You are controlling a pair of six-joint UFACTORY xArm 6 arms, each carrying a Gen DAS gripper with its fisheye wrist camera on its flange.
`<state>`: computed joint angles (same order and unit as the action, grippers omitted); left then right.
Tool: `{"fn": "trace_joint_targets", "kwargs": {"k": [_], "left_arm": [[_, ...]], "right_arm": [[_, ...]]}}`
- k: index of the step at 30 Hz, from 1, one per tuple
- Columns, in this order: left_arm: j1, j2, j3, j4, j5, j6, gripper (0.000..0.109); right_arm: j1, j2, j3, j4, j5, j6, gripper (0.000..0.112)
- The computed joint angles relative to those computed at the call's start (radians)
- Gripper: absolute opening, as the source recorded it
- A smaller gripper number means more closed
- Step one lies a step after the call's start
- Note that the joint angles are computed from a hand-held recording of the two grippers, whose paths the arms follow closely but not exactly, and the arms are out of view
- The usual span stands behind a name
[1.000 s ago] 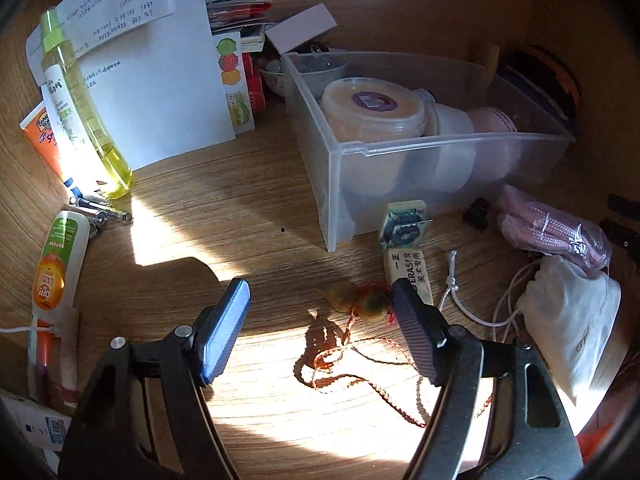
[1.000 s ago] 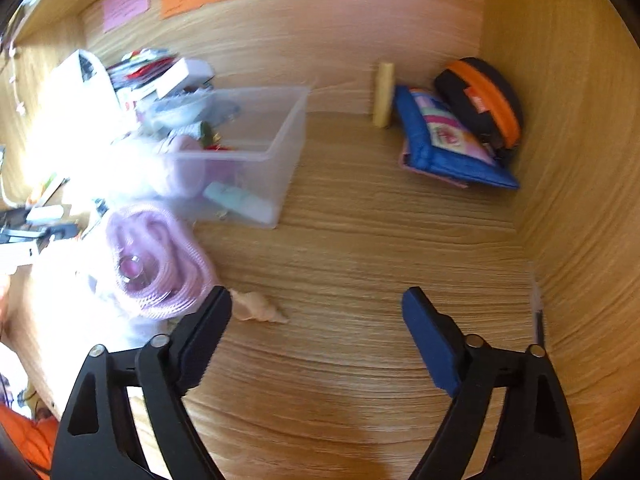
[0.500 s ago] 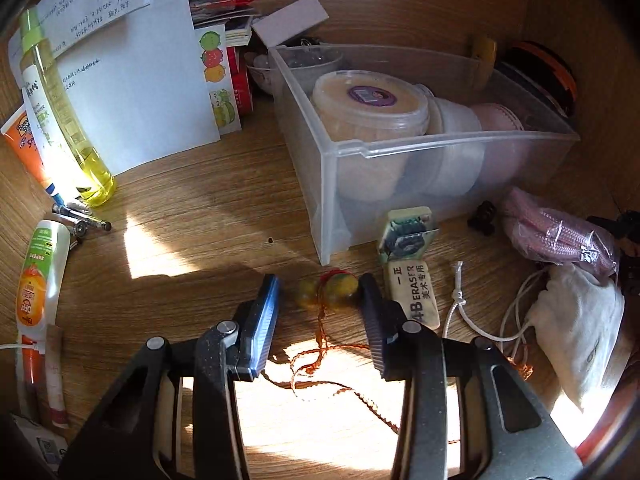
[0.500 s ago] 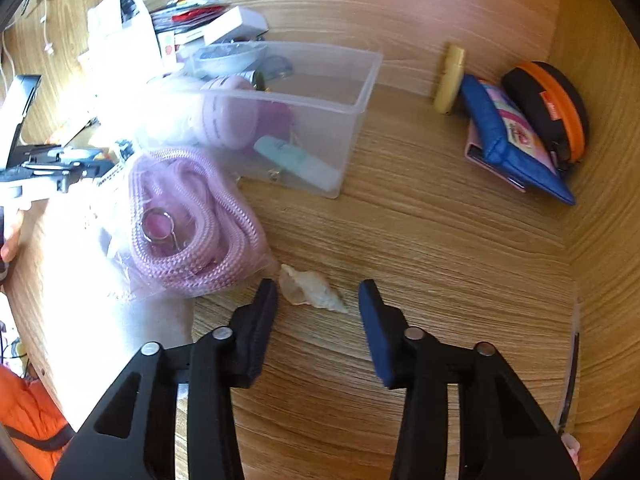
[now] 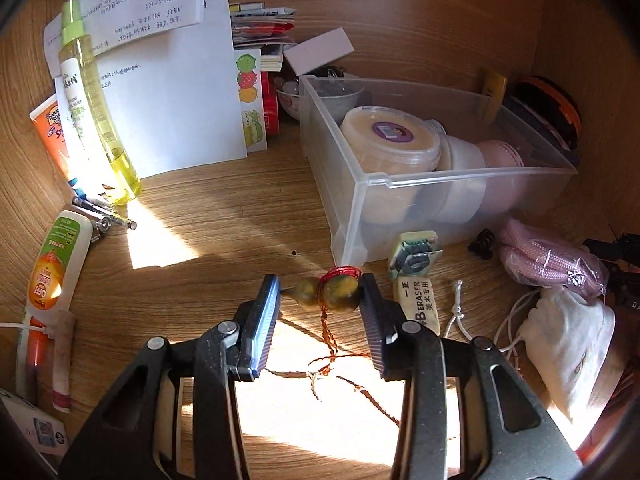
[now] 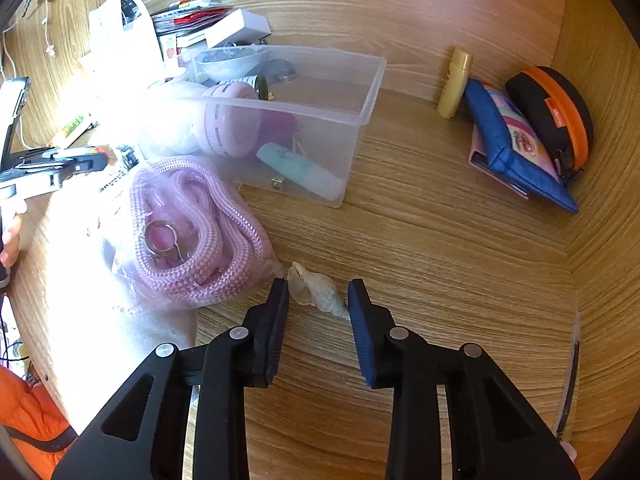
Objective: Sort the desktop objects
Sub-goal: 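Grasp the gold bell with the left gripper while the right gripper grasps the shell, then carry the bell and shell over the clear box and open both grippers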
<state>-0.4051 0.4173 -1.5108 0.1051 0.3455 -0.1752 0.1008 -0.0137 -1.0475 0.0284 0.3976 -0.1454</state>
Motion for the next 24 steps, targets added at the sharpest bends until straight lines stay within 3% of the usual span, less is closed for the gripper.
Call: {"fn": "trace_joint_targets", "kwargs": {"k": [2, 13, 18, 24], "left_arm": [[0.002, -0.012, 0.016, 0.092, -0.026, -0.085, 0.04], [-0.022, -0.061, 0.063, 0.039, -0.124, -0.041, 0.04], [-0.049, -0.061, 0.051, -0.059, -0.184, 0.023, 0.04], [-0.054, -0.048, 0.009, -0.104, -0.194, 0.06, 0.04]], "right_arm": [[0.005, -0.02, 0.02, -0.047, -0.024, 0.031, 0.028], [-0.005, -0.057, 0.032, -0.199, -0.074, 0.207, 0.028], [-0.009, -0.035, 0.011, -0.084, -0.115, 0.172, 0.028], [-0.001, -0.009, -0.019, -0.015, -0.149, 0.126, 0.028]]}}
